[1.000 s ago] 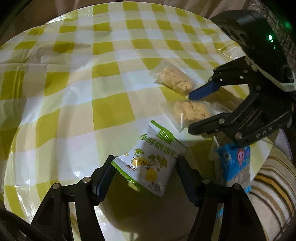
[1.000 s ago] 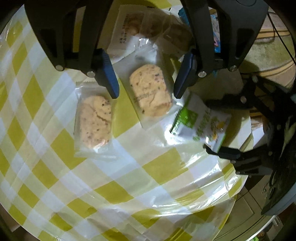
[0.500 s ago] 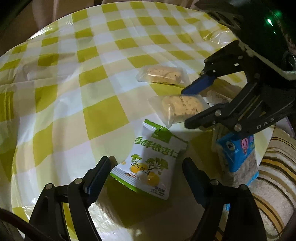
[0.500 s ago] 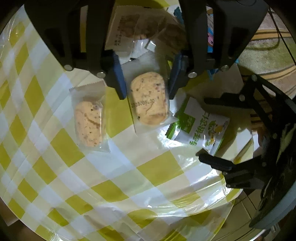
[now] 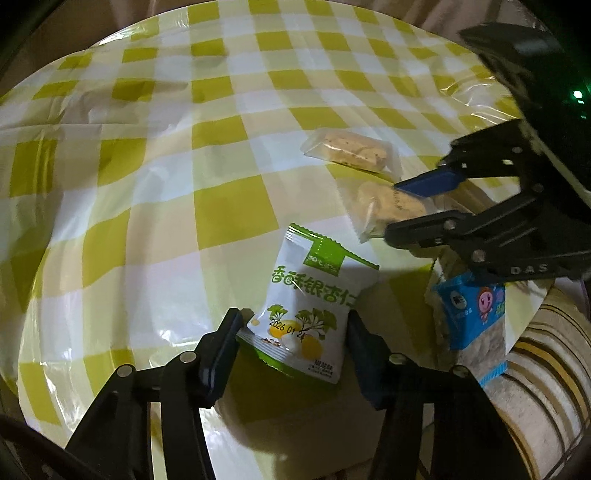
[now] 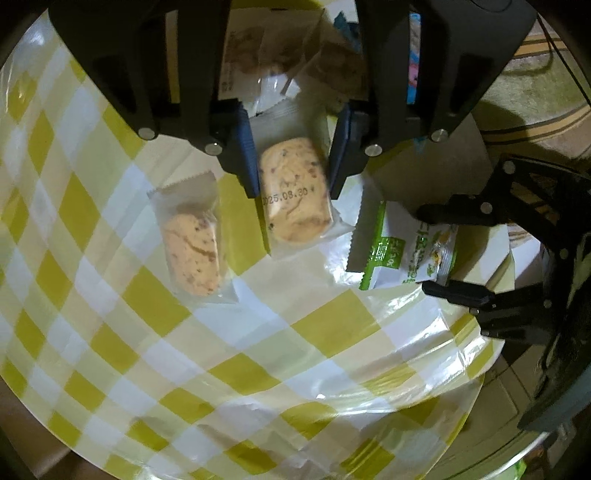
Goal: Organize snacks
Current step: 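Grasp the green-white packet with the left tool while the right tool grasps a clear cookie packet, then carry the green-white packet and cookie packet over the white box and release both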
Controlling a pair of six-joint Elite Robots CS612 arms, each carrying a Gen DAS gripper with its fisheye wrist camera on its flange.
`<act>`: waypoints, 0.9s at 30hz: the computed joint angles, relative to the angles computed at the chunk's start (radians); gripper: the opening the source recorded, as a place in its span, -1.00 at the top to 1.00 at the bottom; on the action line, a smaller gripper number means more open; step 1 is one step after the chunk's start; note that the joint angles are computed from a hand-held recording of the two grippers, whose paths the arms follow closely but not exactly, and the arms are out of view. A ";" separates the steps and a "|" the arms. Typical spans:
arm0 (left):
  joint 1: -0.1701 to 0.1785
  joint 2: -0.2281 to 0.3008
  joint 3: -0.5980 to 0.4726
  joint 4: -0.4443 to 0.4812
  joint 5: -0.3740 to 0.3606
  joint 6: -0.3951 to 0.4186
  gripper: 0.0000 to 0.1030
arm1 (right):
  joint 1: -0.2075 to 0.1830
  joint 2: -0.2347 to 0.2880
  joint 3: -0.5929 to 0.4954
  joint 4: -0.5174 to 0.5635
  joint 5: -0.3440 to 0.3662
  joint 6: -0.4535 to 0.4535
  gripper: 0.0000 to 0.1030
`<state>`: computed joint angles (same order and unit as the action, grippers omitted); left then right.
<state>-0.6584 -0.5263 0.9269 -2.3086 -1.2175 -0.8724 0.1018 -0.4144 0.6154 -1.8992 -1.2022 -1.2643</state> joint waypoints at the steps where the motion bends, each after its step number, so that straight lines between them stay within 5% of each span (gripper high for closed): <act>1: -0.002 0.001 -0.007 0.013 0.009 -0.011 -0.08 | -0.003 -0.007 0.014 -0.018 0.007 0.014 0.23; 11: -0.017 -0.010 -0.031 0.053 0.100 -0.083 -0.07 | -0.041 -0.070 0.122 -0.177 0.053 0.147 0.23; 27: -0.059 0.112 -0.320 0.121 0.116 0.057 -0.07 | -0.130 -0.158 0.257 -0.318 0.096 0.310 0.23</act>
